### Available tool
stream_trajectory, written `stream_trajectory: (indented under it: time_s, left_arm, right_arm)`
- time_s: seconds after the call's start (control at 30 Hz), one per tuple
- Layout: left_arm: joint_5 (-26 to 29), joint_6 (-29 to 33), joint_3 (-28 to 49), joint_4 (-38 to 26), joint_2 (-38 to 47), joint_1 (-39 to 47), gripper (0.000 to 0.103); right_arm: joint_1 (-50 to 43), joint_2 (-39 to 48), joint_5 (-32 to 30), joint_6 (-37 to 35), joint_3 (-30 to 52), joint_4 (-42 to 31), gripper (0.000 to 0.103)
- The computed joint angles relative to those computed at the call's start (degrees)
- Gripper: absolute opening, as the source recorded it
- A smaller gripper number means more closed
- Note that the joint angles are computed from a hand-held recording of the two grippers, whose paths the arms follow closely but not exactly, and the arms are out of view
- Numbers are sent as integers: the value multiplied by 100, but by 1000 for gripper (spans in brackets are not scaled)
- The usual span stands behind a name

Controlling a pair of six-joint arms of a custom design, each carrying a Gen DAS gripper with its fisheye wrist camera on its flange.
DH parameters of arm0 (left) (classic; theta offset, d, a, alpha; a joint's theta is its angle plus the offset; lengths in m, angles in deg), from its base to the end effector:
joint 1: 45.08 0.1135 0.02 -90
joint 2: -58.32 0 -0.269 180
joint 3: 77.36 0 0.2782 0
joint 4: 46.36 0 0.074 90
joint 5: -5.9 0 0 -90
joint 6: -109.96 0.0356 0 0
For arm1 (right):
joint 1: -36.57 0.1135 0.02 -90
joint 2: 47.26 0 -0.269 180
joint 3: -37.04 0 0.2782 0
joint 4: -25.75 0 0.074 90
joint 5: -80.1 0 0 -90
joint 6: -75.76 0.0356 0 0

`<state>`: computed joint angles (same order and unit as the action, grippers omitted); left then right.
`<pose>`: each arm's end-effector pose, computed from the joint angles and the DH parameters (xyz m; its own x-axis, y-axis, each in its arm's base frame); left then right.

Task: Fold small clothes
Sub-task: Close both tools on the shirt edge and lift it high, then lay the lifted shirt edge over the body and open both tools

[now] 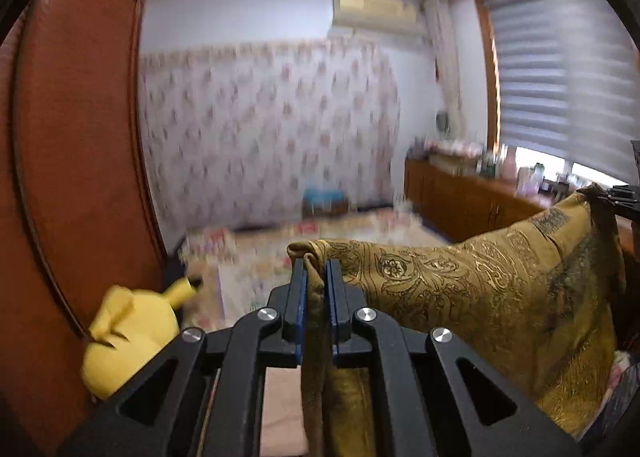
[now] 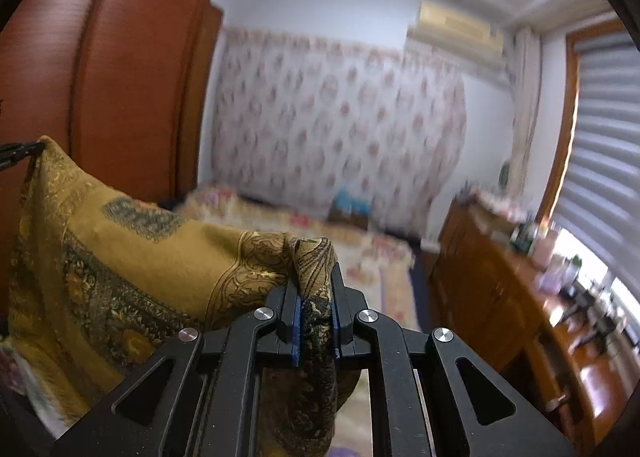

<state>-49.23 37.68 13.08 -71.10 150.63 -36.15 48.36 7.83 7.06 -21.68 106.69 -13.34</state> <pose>0.3995 0.0422 0.3270 -0.3066 0.2046 -0.9296 0.4944 0.8688 0.0282 0.2308 0.0376 0.3592 -0.4113 -0.2124 -0.8864 0.0112 0.9712 -0.2379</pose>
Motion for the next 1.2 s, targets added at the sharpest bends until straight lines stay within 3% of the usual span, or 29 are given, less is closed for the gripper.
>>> stream_trajectory:
  time_s: [0.1,0.2,0.4,0.6,0.87,1.1,1.17,1.2]
  left_arm:
    - [-666,31,190,228,886,-474,6]
    - [-1142,-11,262,452,1438,-783,6]
    - [-1319,-138,801,271,2074,-971,6]
    - [-1394,-30,1623,-190,2752,-1017,7]
    - [-1433,74,2118,-501,3101,-1062,9]
    - [-1271,232,1843,-566,2832,-1005,14]
    - [-1271,280,1552,-426,2617,-983,17]
    - [-1290,300,1456,-374,2552,-966,20]
  right_arm:
    - [-658,1221,-578,51,-283,1010,8]
    - [-854,2501,-635,-57,-107,1649,8]
    - [-1083,3964,-766,-54,482,2115,8]
    - [-1282,4627,-1064,-42,908,2058,9]
    - [-1357,5346,-1141,156,1472,1848,11]
    - [-1369,5471,-1155,382,1598,1722,25]
    - [-1366,5290,-1200,415,1401,1772,34]
    - [-1363,5229,-1219,432,1338,1778,46]
